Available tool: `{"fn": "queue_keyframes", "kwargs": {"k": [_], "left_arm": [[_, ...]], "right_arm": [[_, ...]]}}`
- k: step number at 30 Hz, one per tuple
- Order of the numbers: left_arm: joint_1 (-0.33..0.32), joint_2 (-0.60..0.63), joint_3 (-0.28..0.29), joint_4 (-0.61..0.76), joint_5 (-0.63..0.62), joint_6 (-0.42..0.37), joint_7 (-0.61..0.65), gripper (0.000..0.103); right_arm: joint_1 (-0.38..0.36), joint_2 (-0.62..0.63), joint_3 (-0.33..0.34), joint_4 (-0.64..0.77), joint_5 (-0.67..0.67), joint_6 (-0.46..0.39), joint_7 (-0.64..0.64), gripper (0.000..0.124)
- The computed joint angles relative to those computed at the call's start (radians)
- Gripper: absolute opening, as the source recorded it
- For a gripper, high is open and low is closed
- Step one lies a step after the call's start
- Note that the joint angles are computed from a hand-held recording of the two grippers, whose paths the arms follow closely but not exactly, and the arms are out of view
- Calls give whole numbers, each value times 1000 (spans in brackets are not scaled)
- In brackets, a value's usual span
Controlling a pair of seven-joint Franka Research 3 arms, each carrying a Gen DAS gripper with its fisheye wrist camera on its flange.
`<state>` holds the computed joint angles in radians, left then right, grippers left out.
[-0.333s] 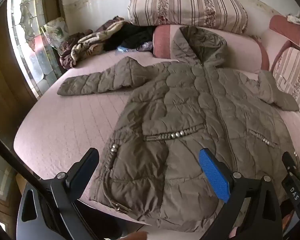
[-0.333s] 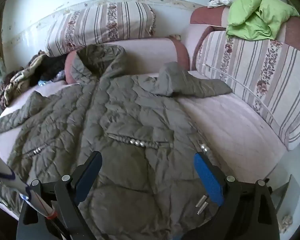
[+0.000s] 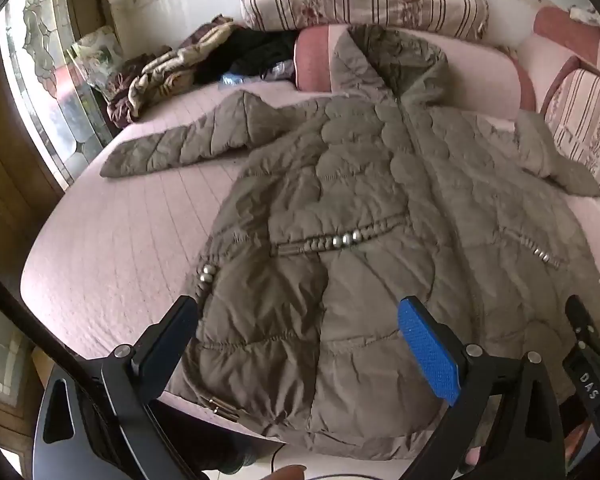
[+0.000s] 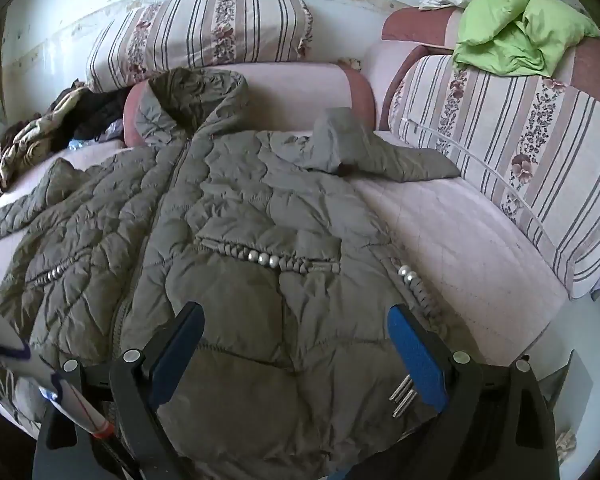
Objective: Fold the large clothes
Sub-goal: 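Move both tools over the spread olive quilted coat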
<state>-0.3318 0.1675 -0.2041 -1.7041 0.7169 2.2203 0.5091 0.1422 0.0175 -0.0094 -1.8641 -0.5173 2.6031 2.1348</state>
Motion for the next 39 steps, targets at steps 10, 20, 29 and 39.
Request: {"fn": "queue_keyframes", "kwargs": {"k": [10,20,29,39], "left_arm": [[12,87,15,21,-77,-36,51,100],[16,110,29,9,-110,-27,21,103],[8,104,31,-4,-85,-18,-8,103],[-8,49,23,-18,-41,-34,-25,103]], "right_arm": [[-3,12,-6,-6,6,-1,-5,95],[5,36,-17,3,-5,-12,7,95],[12,40,-21,4,-13,-19,13,95],[15,26,-17,-3,-52,-37,32,95]]}}
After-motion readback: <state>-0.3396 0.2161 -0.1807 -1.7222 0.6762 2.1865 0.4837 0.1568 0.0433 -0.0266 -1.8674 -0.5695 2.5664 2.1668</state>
